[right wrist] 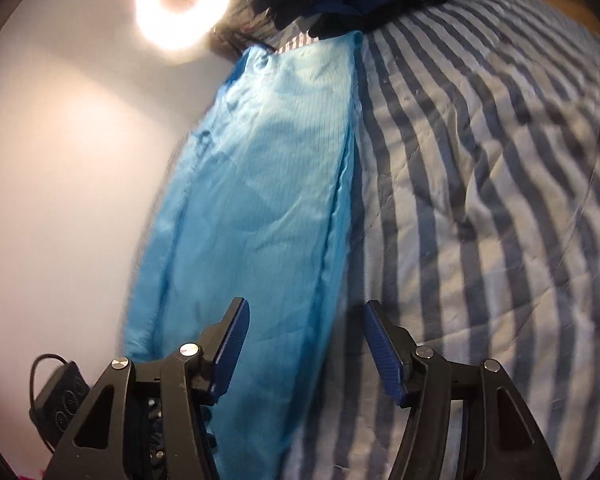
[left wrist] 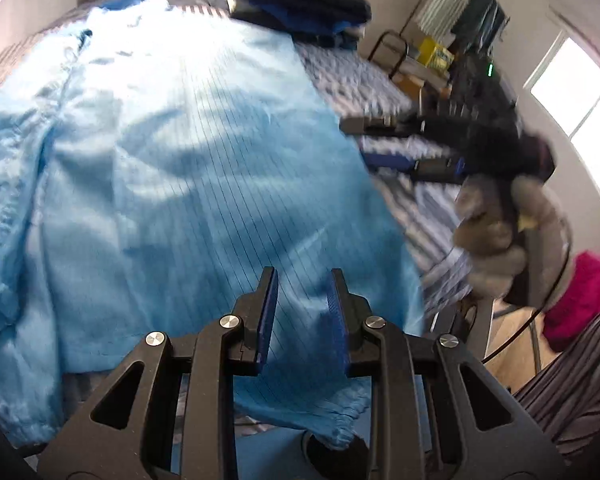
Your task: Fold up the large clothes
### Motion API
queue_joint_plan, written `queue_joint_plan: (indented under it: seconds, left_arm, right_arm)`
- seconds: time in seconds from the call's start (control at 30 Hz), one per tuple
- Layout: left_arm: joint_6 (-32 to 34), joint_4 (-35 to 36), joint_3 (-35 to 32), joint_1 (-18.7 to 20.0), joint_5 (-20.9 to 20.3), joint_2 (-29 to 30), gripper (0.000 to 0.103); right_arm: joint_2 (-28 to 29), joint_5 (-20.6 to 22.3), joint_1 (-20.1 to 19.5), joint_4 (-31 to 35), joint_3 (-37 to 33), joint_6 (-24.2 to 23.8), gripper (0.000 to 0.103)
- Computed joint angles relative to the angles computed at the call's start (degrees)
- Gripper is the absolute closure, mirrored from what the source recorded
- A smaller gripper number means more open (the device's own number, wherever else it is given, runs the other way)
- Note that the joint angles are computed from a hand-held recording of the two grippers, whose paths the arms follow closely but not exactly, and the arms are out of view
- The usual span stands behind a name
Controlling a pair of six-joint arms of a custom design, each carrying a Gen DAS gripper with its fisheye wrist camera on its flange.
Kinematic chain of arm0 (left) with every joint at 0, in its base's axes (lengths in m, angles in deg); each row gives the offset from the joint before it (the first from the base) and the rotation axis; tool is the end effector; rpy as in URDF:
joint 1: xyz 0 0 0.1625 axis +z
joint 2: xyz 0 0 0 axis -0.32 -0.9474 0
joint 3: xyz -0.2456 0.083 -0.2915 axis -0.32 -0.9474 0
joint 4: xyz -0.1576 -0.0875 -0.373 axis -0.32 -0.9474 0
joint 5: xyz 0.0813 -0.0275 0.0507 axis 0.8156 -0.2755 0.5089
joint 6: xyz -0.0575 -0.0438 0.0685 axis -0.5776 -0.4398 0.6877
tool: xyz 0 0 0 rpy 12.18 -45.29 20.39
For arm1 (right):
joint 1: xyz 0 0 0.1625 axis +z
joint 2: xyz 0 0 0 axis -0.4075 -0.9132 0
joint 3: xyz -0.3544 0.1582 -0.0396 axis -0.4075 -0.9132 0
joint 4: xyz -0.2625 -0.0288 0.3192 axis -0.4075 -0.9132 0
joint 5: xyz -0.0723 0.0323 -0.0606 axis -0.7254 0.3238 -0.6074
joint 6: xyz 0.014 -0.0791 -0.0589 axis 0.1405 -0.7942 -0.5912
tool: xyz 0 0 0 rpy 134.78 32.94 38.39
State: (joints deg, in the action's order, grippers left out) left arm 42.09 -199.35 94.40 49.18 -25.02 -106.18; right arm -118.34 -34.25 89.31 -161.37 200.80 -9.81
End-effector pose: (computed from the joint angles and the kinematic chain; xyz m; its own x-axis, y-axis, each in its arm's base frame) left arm -0.3554 -0.3882 0.0559 -0.6947 0.6914 -0.1986 0.7127 0.6989 -0.0600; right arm -0.0081 -0.3675 0.3309 -0.9798 0.1978 0.0291 0.1278 0.7317 -0.6695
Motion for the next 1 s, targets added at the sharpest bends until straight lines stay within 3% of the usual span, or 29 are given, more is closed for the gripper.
queue_joint_plan:
  seconds: [0.1, 0.2, 0.3, 0.37, 0.47, 0.73, 1.0]
  left_arm:
    - [0.3, -0.9, -1.3, 0.5, -0.2, 0.4, 0.079]
    - [1.0, -0.7, -3.8, 1.3, 0.6, 3.0, 0.079]
    - [1.2, -0.4, -5.3, 2.2, -0.2, 5.1, 0.079]
    - [1.5, -0.2, -5.4, 2.3, -0.4, 6.2, 0.079]
    - [2.4, -1.0, -4.8, 2.0, 0.6, 7.1, 0.079]
    - [-1.5, -4.0, -2.6, 2.4, -1.5, 3.5, 0.079]
    - [-2.5, -5.6, -0.1, 2.5, -2.2, 3.7, 0.079]
  right_arm:
    - [-2.0, 4.3, -2.3, 1.8, 1.1, -1.4, 0.041]
    - [-2.0, 4.5, -1.9, 2.4, 2.0, -1.7, 0.043]
    - [0.2, 2.9, -0.6, 1.2, 1.9, 0.6, 0.060]
    - [1.2, 2.1, -0.1, 1.1, 1.6, 2.4, 0.077]
    - [2.4, -2.2, 2.5, 0.4, 0.6, 4.1, 0.096]
    - [8.3, -21.7, 15.8, 3.3, -5.7, 6.9, 0.101]
    - [15.2, -34.1, 26.0, 9.6, -13.4, 8.8, 0.103]
